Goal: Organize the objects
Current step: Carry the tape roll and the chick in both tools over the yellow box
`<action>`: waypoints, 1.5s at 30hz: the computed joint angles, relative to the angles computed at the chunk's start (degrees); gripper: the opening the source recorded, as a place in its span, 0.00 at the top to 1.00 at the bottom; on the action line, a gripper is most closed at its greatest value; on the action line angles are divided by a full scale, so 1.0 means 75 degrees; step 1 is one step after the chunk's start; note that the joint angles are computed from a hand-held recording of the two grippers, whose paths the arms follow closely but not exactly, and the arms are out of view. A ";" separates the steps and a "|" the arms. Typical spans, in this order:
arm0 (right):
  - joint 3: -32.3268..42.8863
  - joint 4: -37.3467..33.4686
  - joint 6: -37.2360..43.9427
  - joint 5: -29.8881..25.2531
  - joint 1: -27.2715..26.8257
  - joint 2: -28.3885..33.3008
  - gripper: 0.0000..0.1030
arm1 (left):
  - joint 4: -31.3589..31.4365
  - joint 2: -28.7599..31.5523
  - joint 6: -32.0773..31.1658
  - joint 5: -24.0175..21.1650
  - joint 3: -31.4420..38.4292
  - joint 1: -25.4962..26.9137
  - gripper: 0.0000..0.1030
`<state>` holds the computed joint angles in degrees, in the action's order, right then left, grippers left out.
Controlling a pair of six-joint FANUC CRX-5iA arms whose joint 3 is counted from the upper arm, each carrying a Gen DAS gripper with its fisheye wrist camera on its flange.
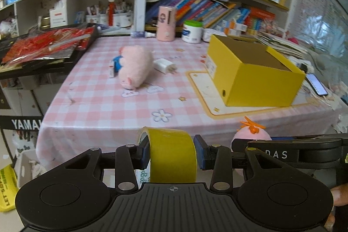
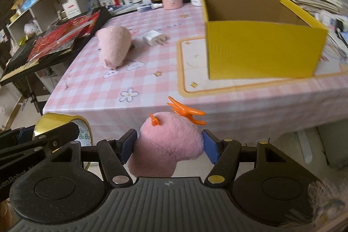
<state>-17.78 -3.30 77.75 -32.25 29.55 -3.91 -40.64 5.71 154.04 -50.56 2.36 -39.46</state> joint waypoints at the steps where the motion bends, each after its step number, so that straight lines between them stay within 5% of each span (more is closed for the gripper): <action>1: -0.0098 0.0096 -0.0135 0.0023 0.0001 -0.0073 0.39 | 0.0061 0.0004 -0.0088 0.0072 -0.0008 -0.0002 0.62; 22: -0.1189 0.1710 -0.2430 0.0395 -0.0666 -0.0798 0.39 | 0.1090 0.0726 -0.2158 0.1361 0.0589 0.0016 0.62; 45: -0.0523 0.1493 -0.2098 0.0236 -0.1145 -0.0224 0.39 | 0.1472 0.1261 -0.2846 0.1821 0.1136 0.0266 0.62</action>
